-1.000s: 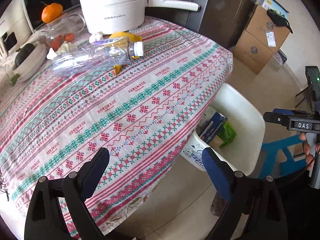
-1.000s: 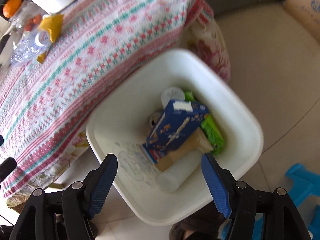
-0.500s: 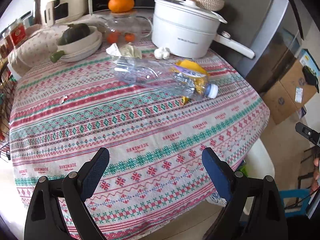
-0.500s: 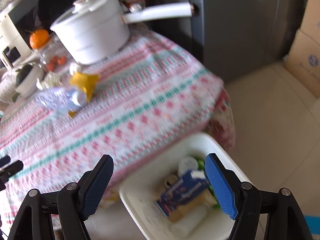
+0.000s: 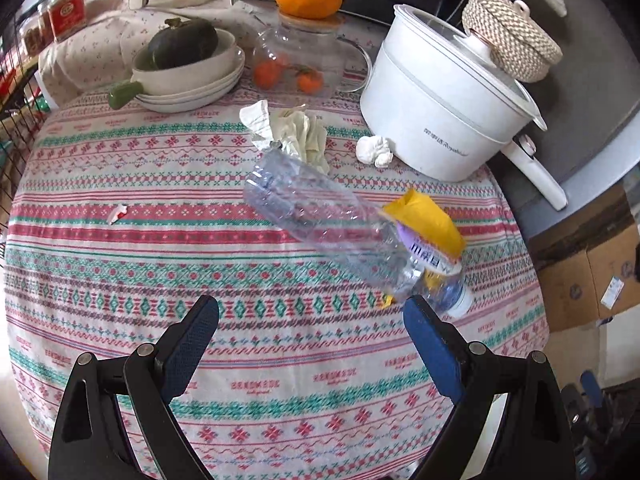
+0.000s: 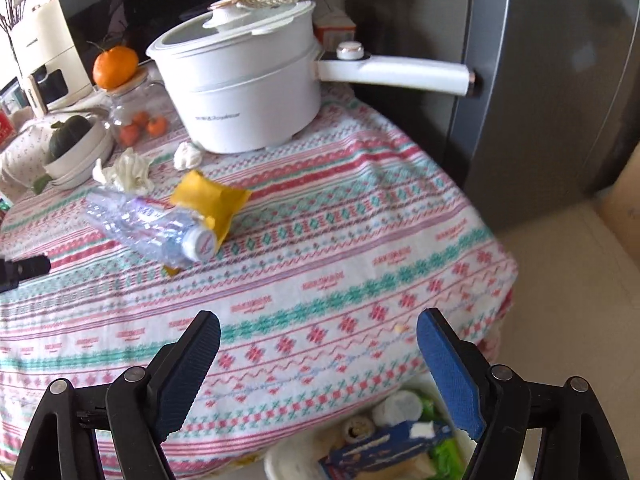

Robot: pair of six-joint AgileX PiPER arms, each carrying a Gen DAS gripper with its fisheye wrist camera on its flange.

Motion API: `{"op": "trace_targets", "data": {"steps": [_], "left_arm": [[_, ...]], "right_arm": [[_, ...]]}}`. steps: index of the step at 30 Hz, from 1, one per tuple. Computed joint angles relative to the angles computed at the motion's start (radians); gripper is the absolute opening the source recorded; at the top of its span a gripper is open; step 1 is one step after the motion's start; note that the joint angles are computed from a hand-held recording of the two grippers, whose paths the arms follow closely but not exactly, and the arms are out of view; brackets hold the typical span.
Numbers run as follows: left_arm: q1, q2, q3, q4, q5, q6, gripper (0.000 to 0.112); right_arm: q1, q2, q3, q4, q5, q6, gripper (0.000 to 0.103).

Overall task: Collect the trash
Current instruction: 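Grasp the clear plastic water bottle with the left gripper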

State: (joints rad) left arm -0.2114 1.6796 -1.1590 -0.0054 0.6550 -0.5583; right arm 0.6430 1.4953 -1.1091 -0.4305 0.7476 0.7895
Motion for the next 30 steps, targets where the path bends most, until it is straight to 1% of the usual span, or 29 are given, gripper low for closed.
{"op": "trace_targets", "data": {"steps": [3, 6, 10, 12, 15, 18, 20, 21, 23, 26, 29, 30], "left_arm": [[-0.015, 0.114, -0.136, -0.032, 0.033, -0.052, 0.095], [-0.041, 0.221, -0.26, -0.028, 0.084, -0.131, 0.095], [-0.079, 0.329, -0.38, 0.051, 0.139, -0.274, 0.095], [-0.098, 0.382, -0.446, 0.099, 0.185, -0.323, 0.095], [-0.101, 0.402, -0.455, 0.125, 0.172, -0.347, 0.095], [-0.09, 0.396, -0.43, 0.1, 0.139, -0.317, 0.095], [-0.077, 0.391, -0.417, 0.075, 0.139, -0.276, 0.095], [-0.068, 0.387, -0.405, 0.047, 0.135, -0.238, 0.094], [-0.036, 0.363, -0.346, -0.038, 0.102, -0.149, 0.093], [0.018, 0.319, -0.262, -0.177, 0.098, 0.013, 0.083], [0.065, 0.263, -0.185, -0.247, 0.104, 0.15, 0.078], [0.08, 0.24, -0.152, -0.282, 0.092, 0.203, 0.076]], "right_arm": [[-0.008, 0.016, -0.003, -0.059, 0.019, 0.026, 0.084], [-0.045, 0.021, 0.004, -0.033, 0.007, -0.009, 0.084], [-0.08, 0.008, 0.026, -0.015, -0.005, -0.038, 0.084], [-0.087, 0.0, 0.037, -0.021, -0.007, -0.041, 0.084], [-0.104, -0.01, 0.051, -0.013, -0.015, -0.061, 0.084], [-0.119, -0.018, 0.059, -0.003, -0.019, -0.076, 0.084], [-0.126, -0.022, 0.063, 0.003, -0.023, -0.082, 0.084], [-0.131, -0.021, 0.062, 0.007, -0.026, -0.087, 0.084], [-0.139, -0.019, 0.061, 0.022, -0.028, -0.096, 0.084], [-0.145, -0.014, 0.056, 0.06, -0.033, -0.115, 0.084], [-0.13, -0.014, 0.052, 0.073, -0.034, -0.116, 0.084], [-0.12, -0.014, 0.051, 0.064, -0.033, -0.106, 0.084]]}}
